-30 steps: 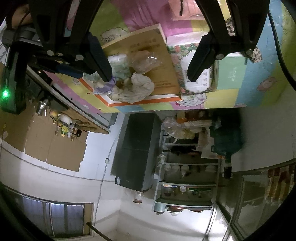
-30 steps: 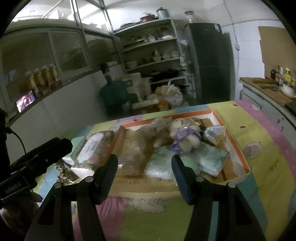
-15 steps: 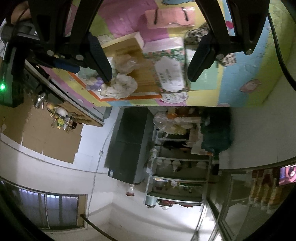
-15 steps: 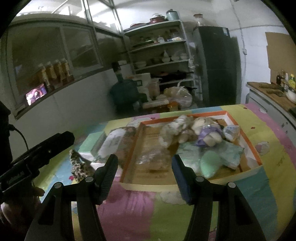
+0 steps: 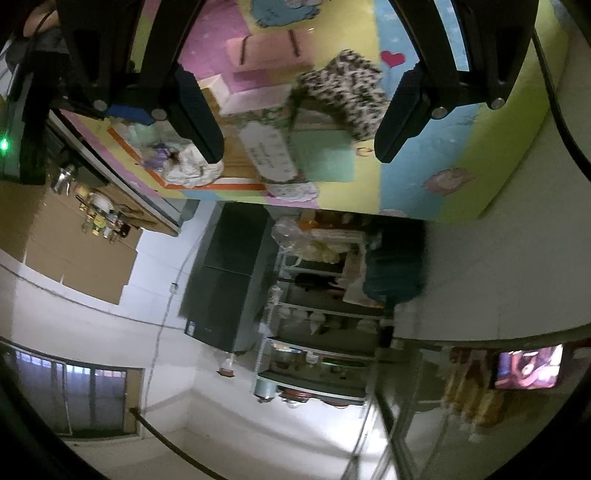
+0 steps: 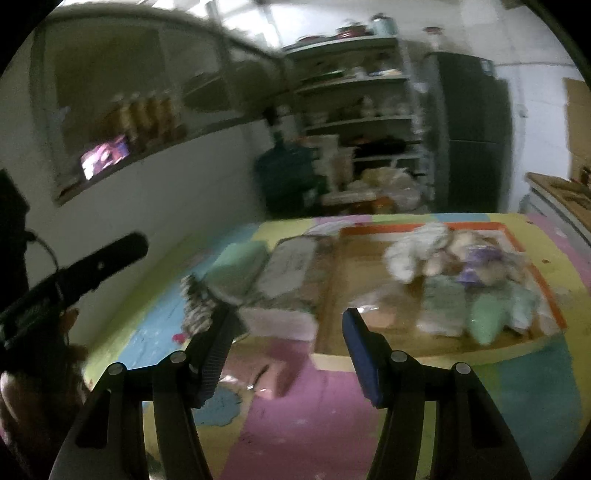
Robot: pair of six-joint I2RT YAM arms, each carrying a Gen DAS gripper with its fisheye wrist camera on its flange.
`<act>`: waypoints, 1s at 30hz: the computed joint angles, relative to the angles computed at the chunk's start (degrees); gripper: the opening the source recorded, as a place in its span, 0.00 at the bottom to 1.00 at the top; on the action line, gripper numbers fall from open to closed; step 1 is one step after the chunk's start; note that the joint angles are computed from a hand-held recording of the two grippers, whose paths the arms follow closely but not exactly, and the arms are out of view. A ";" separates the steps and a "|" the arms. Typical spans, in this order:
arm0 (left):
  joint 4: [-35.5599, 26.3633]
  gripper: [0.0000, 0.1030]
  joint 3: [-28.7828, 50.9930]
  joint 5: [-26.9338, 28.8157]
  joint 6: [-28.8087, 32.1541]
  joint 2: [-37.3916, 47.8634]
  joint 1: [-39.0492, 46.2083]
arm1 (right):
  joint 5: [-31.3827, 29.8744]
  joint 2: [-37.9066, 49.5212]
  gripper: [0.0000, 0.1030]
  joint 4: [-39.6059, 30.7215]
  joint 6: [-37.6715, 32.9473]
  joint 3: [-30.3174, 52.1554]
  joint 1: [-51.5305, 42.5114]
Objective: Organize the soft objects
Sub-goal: 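Move both tools toward the pink wrapped roll and leopard-print cloth, then grasp the pink wrapped roll with the right tool while the left grasps the leopard-print cloth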
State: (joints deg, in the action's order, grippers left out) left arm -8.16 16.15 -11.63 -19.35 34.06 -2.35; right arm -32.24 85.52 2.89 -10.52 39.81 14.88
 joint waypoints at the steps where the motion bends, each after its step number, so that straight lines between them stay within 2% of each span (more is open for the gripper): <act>1: -0.78 0.81 -0.35 0.14 0.01 -0.98 0.62 | -0.22 1.14 0.60 -1.34 -2.95 0.96 1.19; 4: -3.21 0.81 -1.66 2.94 1.18 -4.28 5.45 | -0.59 6.32 0.60 -7.69 -14.91 5.48 4.82; 7: -5.75 0.81 -3.06 6.34 2.73 -7.30 10.43 | 1.79 11.53 0.60 -11.32 -24.18 9.69 8.05; 15: -8.95 0.81 -5.62 15.28 7.99 -10.56 21.49 | 6.71 21.58 0.60 -19.09 -40.52 18.31 12.02; 19: -7.31 0.81 -6.41 16.83 10.04 -7.85 23.28 | 9.78 25.81 0.60 -20.23 -42.09 21.61 13.07; 23: -2.01 0.81 -6.90 16.39 9.65 -1.50 21.46 | 9.65 27.73 0.59 -20.48 -40.29 22.82 12.48; 24: -0.29 0.81 -6.99 16.36 9.65 0.49 21.24 | 9.52 27.64 0.49 -20.28 -39.28 22.53 12.31; 25: 1.94 0.81 -7.07 15.37 8.97 3.06 19.83 | 9.44 27.01 0.34 -19.11 -37.60 21.52 12.02; 30: 15.08 0.81 -6.45 12.75 5.76 19.72 16.03 | 6.67 23.17 0.28 -14.49 -28.56 15.80 9.33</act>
